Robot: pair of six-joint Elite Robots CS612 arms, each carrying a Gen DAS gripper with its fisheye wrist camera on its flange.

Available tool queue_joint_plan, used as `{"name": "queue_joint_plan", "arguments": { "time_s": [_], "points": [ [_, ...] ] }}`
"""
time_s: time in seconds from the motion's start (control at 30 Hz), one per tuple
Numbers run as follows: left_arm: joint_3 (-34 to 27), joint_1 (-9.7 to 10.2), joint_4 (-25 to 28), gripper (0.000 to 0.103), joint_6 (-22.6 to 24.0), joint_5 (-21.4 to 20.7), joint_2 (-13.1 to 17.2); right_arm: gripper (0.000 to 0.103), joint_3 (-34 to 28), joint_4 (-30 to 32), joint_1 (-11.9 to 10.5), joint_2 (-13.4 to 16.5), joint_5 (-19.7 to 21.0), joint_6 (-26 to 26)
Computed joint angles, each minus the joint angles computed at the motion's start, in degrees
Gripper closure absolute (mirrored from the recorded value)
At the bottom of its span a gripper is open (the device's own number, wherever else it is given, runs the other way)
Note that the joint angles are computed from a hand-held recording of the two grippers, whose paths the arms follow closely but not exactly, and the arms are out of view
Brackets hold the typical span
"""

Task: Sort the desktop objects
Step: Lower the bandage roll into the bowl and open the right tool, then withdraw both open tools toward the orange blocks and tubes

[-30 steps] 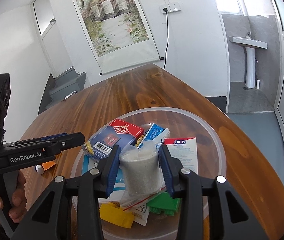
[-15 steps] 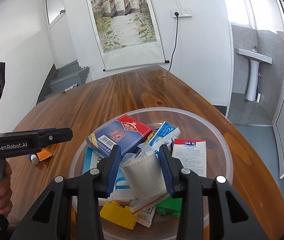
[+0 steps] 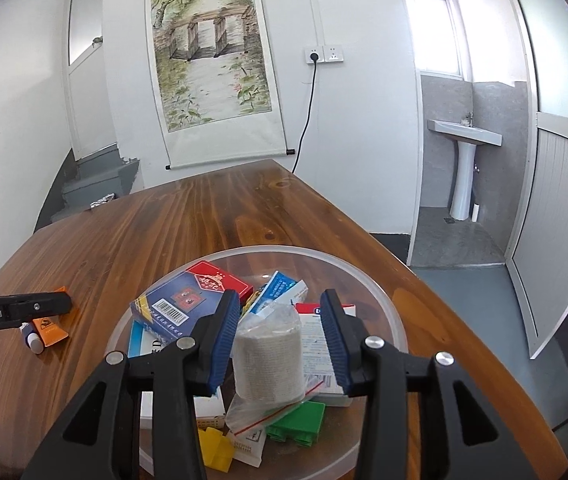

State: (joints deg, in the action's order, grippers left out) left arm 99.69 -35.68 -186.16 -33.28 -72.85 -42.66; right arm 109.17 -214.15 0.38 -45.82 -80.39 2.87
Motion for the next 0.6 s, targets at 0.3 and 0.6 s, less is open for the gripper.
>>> {"name": "queue_joint_plan", "arguments": {
  "time_s": [0.3,0.6],
  "points": [
    [2.6,0.49,-0.5,0.051,-1.9,0.8,-1.0,0.045,-1.5,5.9,-0.2,-0.5,1.8,-1.3],
    [5.5,1.69,-1.5,0.051,-6.5,3.8,-1.9,0.045,-1.4,4.5,0.3,-1.7,3.1,0.6]
  ]
}}
